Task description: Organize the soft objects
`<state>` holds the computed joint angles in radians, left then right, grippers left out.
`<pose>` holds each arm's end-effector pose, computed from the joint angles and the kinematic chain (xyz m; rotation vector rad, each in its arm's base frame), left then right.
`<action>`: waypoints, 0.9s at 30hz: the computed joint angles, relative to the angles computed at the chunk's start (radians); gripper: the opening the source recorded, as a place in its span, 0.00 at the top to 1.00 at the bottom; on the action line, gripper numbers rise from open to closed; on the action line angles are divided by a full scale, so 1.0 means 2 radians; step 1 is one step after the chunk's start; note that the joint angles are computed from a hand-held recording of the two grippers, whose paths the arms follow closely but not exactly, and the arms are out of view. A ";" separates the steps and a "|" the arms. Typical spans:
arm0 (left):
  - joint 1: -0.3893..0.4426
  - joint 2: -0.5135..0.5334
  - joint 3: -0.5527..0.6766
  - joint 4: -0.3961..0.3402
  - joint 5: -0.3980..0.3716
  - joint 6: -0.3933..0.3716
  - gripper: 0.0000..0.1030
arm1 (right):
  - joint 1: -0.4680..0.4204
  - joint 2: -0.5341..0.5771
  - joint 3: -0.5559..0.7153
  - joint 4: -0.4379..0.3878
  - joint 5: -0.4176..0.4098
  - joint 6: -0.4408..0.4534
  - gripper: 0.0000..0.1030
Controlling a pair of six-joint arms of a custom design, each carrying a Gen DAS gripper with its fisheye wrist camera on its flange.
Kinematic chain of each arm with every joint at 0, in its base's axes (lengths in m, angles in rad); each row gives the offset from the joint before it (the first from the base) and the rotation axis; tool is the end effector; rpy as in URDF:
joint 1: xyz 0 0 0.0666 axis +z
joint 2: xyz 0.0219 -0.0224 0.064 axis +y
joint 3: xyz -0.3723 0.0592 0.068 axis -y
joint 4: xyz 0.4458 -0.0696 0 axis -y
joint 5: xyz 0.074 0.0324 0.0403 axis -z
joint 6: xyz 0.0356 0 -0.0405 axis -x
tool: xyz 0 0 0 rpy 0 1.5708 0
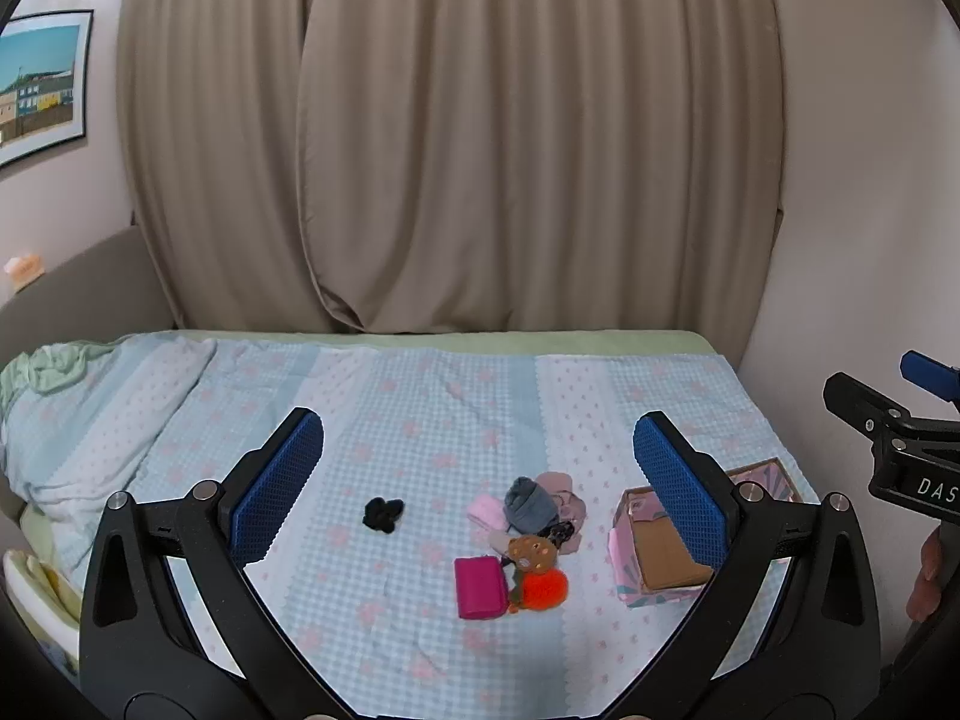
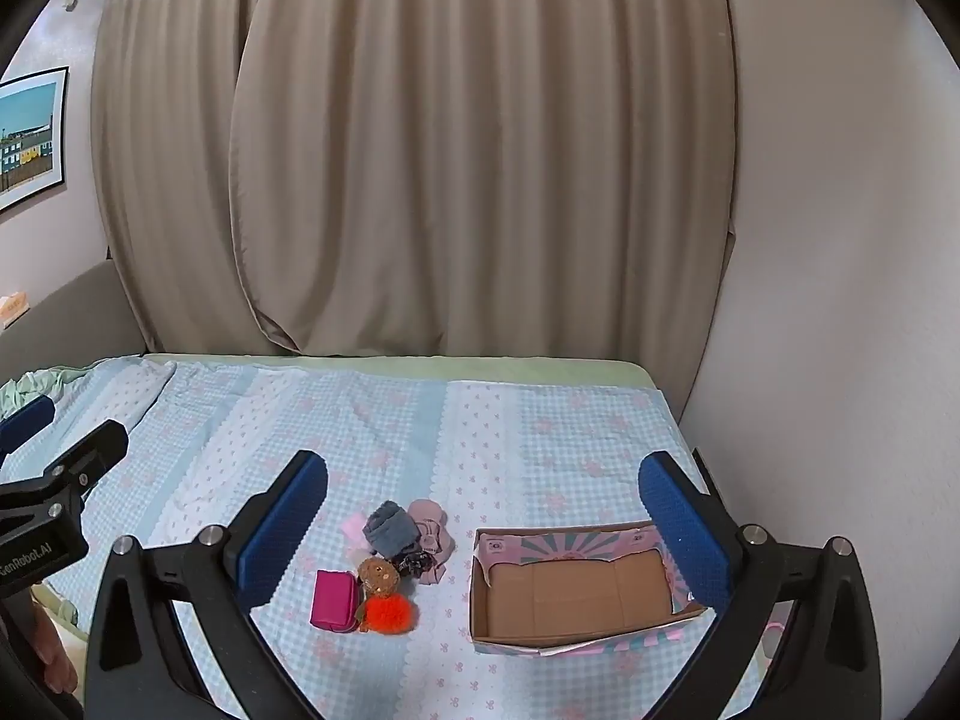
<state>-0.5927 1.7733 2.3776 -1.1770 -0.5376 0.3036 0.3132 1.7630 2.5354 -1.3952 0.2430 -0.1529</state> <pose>0.5226 -0.3304 0.6781 -0.0092 2.0550 0.0246 0.5423 0.1662 0.7307 -0.0382 2.1723 -0.0007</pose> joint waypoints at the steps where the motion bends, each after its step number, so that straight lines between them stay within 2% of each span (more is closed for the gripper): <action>1: 0.000 0.000 0.000 0.000 0.000 0.000 0.00 | 0.000 0.000 -0.001 0.001 -0.001 0.000 0.00; 27: 0.001 0.004 0.009 -0.005 0.004 0.006 0.00 | 0.002 0.001 0.003 0.000 0.001 0.000 0.00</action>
<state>-0.5906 1.7809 2.3949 -1.1861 -0.5304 0.3161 0.3166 1.7657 2.5408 -1.3949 0.2454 -0.1522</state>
